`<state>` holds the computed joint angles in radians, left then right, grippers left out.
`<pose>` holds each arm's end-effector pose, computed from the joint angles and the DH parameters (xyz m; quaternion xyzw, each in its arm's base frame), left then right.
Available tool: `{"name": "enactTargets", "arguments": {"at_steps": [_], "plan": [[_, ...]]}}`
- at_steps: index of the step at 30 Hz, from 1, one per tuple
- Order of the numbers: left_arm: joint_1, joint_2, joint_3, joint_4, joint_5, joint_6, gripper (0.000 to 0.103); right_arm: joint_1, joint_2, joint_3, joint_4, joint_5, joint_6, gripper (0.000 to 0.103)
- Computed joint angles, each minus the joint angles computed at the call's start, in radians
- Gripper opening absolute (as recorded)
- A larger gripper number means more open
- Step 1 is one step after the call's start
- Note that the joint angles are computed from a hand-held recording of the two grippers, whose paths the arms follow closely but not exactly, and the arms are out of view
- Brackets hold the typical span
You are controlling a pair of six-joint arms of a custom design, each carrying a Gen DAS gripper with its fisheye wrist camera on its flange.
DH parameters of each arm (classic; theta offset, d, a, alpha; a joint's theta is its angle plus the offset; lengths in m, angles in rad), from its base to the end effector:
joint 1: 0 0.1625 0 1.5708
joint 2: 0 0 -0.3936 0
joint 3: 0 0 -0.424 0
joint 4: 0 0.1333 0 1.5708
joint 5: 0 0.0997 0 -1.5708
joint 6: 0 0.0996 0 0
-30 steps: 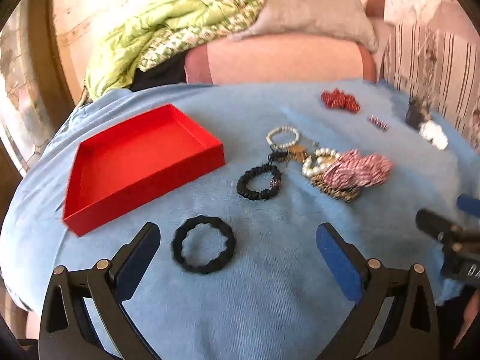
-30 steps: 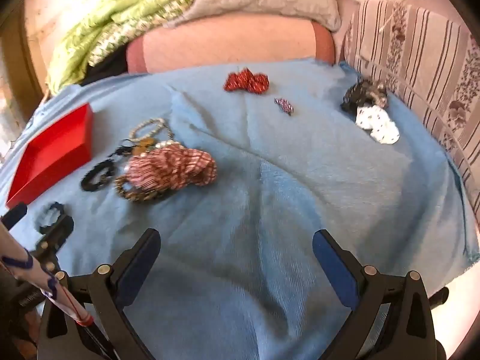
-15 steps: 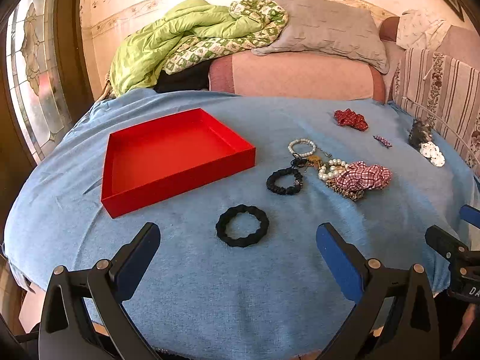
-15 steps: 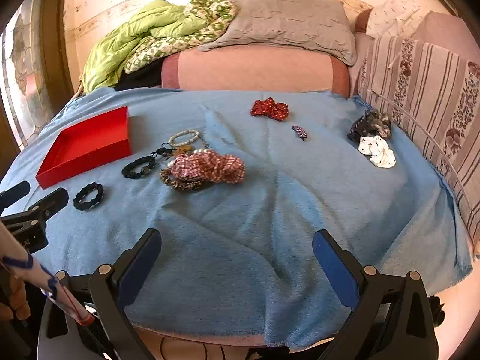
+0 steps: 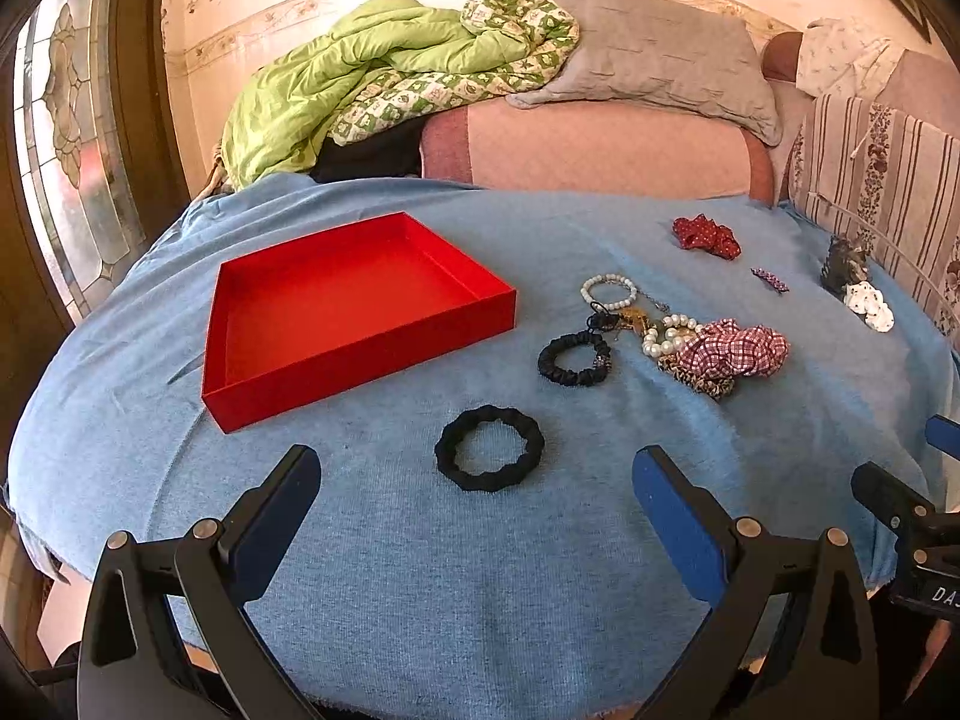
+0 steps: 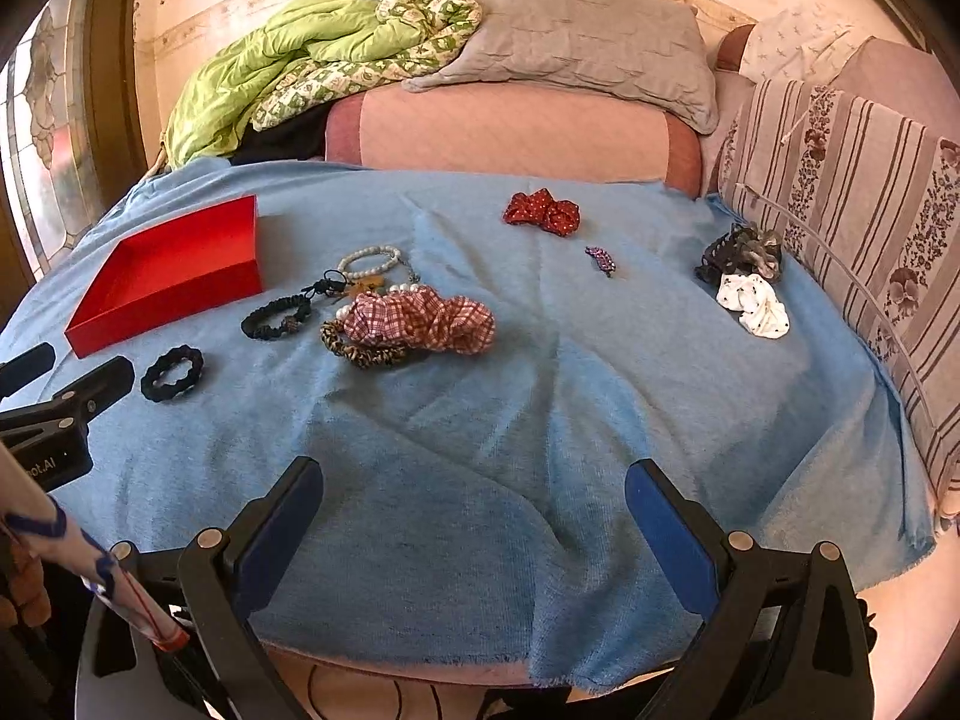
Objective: Organize jewelry
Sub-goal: 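Move the left tool toward the thick black scrunchie while the right tool approaches the plaid scrunchie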
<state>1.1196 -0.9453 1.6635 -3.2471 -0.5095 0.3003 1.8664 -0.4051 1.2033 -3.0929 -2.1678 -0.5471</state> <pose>-0.0838 -0.6781 0.2562 0.0639 0.7976 -0.4303 0.4179 0.3032 -0.7303 0.0183 0.2706 -0.8583 0.3013 0.3153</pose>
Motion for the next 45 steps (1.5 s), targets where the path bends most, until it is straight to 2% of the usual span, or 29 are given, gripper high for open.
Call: {"name": "enactTargets", "arguments": {"at_steps": [25,33,43,45], "plan": [[0.012,0.003,0.003,0.013,-0.011,-0.017,0.103,-0.006,0.005,-0.008,0.034,0.001,0.014,0.103],[0.022,0.004,-0.006,0.042,-0.032,-0.031,0.103,-0.02,-0.004,-0.034,0.1,0.07,0.063,0.097],[0.036,-0.008,-0.014,0.107,-0.068,-0.067,0.103,-0.024,0.014,-0.081,0.149,0.117,0.068,0.094],[0.041,-0.016,-0.017,0.127,-0.077,-0.079,0.103,-0.025,0.017,-0.088,0.16,0.131,0.071,0.09]]}}
